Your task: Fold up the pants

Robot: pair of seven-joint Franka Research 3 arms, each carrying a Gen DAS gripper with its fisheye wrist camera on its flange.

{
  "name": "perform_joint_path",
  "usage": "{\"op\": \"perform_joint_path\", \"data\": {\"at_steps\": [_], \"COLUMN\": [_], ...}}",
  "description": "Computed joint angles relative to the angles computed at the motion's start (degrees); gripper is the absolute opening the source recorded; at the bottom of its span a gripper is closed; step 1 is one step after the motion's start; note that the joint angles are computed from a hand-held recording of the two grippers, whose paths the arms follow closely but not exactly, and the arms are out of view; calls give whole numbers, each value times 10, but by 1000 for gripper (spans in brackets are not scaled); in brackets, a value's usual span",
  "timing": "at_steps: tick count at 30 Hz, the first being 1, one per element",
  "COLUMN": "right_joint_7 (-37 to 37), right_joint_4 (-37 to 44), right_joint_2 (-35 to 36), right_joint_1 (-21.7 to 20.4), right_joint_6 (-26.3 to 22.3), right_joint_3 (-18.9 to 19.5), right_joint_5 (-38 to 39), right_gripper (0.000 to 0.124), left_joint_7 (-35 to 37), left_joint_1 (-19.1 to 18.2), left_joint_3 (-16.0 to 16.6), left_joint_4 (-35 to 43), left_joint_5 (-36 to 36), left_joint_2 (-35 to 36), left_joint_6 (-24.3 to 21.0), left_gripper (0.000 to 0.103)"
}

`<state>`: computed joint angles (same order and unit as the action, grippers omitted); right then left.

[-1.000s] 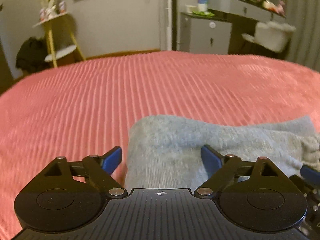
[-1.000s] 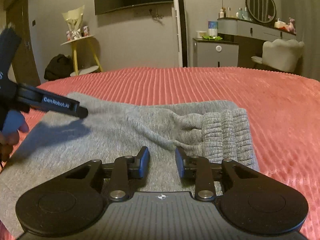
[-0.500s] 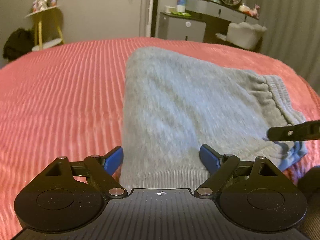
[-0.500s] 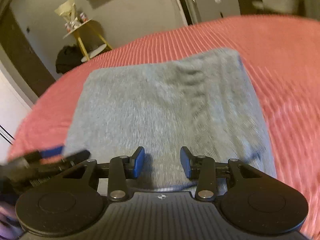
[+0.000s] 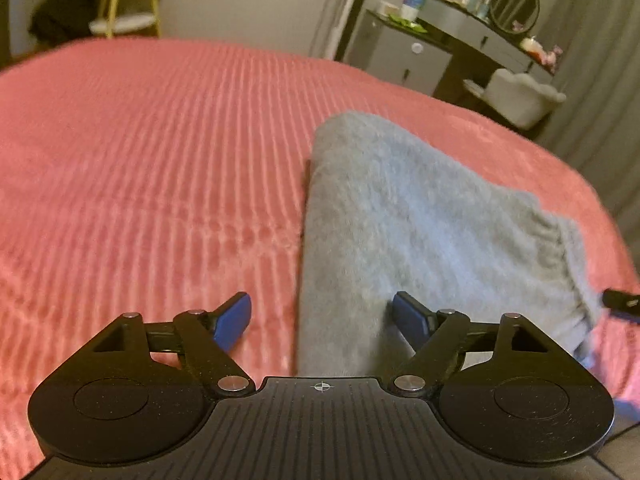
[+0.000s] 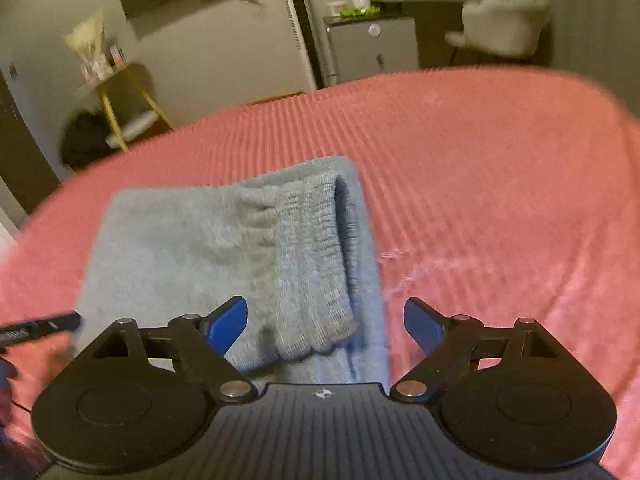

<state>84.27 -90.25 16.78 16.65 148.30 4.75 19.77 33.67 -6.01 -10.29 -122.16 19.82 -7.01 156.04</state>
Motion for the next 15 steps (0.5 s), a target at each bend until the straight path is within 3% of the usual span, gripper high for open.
{"op": "perform_joint_path", "data": {"at_steps": [3,6,13,15], "right_joint_7": [-5,1,-24,-38], "right_joint_4": [72,152,302,315], "right_joint_2": [58,126,246,257], "right_joint_1": [-25,-44,-69,-68], "right_joint_6": [-49,-92,-161,-158], "right_joint_3": [12,25,57,58], "right_joint_5": [58,98,152,152], "right_gripper": [87,86,88,82], "left_joint_7": [132,227,313,332], "left_joint_1": [-24,-23,15,23], "left_joint_3": [30,30,-2,-10], "left_joint_4": [16,48,140,159], "left_joint_5": [-164,-279,-365,-368], "left_joint_2": [28,66,148,165], "left_joint_6": [28,31,1,-5], "left_gripper": [84,84,89,89]}}
